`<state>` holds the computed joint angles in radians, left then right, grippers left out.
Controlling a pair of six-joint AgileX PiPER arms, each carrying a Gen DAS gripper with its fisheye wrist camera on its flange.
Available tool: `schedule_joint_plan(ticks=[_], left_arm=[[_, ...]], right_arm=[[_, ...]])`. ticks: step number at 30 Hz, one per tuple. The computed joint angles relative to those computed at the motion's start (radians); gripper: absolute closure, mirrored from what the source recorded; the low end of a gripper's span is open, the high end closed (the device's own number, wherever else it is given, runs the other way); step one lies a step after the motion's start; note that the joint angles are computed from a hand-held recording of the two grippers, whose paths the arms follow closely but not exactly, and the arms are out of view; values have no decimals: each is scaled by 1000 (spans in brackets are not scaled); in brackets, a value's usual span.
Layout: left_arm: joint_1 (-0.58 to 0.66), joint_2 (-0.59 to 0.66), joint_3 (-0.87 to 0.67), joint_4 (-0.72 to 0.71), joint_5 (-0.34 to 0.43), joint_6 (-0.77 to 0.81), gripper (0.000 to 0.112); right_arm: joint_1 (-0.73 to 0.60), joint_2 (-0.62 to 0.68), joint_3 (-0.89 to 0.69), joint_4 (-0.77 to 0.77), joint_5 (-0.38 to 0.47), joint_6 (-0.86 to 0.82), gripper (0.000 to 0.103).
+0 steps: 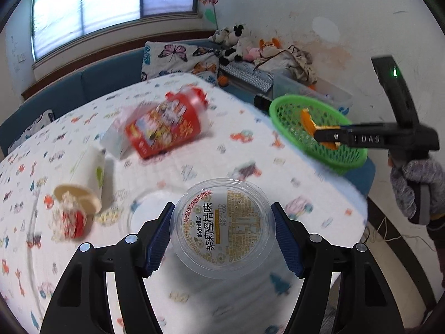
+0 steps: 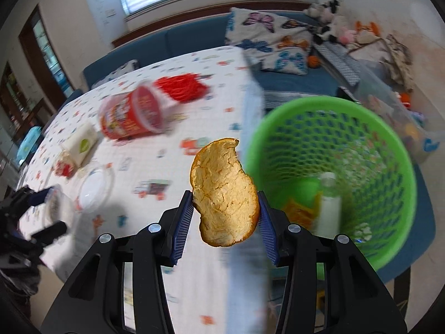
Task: Collect trash
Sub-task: 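Drop the bread into the green basket with the right gripper while the left gripper carries the jelly cup over, then open the left gripper to drop the jelly cup into the basket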
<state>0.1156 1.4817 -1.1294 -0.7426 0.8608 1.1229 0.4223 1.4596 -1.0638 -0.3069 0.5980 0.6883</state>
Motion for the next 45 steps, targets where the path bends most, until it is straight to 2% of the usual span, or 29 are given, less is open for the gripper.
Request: schedule_joint_plan(ticks=[6, 12, 16, 26, 34, 45], left_arm=[[-117, 34, -109, 40, -7, -107, 46], [-231, 88, -239, 96, -7, -231, 46], [-301, 128, -322, 138, -14, -307, 46], [-453, 267, -526, 252, 13, -464, 46], [-572, 386, -637, 366, 17, -580, 45], [-665, 554, -840, 456, 97, -702, 45]], right_arm=[[-120, -46, 78, 27, -13, -45, 57], [-234, -61, 141, 147, -62, -165, 54], [-288, -59, 162, 218, -97, -239, 45], [-354, -134, 211, 298, -101, -340, 41], [-370, -194, 250, 283, -89, -347, 33], [-389, -195, 290, 337, -109, -413, 30]])
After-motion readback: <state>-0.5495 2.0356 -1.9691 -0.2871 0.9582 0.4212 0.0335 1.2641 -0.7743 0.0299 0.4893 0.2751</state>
